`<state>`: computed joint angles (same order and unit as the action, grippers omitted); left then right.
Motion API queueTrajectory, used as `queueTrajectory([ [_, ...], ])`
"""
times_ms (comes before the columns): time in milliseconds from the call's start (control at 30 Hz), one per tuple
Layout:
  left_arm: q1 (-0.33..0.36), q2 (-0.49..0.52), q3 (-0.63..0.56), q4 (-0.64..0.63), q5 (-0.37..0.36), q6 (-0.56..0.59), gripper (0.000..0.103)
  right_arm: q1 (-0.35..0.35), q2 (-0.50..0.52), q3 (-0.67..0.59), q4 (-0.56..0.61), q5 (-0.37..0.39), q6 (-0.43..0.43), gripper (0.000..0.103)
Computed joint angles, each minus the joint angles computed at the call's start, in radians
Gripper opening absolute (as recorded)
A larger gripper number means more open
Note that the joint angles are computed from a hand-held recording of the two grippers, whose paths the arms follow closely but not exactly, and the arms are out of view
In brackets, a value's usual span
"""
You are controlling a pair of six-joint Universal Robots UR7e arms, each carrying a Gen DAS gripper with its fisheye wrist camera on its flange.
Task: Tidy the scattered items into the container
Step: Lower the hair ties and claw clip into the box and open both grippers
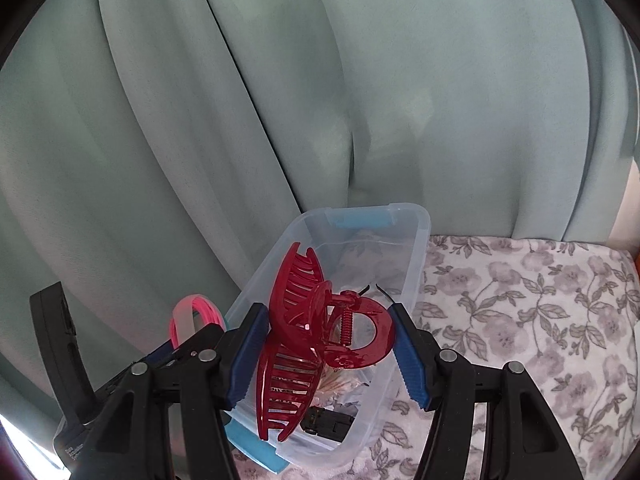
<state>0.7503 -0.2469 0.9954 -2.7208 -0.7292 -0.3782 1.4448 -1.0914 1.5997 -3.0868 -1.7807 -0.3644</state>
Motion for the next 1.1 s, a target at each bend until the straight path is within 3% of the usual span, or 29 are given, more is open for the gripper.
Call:
queueTrajectory([
  [567, 0.02, 0.074, -0.146, 0.096, -0.018, -0.009, 0.074, -0.007, 0.051, -0.074, 0.075, -0.01, 0.008, 0.065],
  [700, 0.019, 0.074, -0.14, 0.066, -0.025, 0.004, 0.082, -0.006, 0.053, -0.076, 0.074, -0.013, 0.006, 0.065],
  [833, 0.025, 0.125, -0.212, 0.058, -0.03, 0.039, 0.084, -0.006, 0.054, -0.08, 0.084, -0.019, 0.019, 0.065],
  [900, 0.019, 0.089, -0.156, 0.048, -0.03, 0.027, 0.084, -0.006, 0.049, -0.075, 0.083, -0.021, 0.024, 0.065],
  [1100, 0.009, 0.077, -0.143, 0.052, -0.03, 0.027, 0.084, -0.006, 0.035, -0.058, 0.075, -0.026, 0.028, 0.065],
])
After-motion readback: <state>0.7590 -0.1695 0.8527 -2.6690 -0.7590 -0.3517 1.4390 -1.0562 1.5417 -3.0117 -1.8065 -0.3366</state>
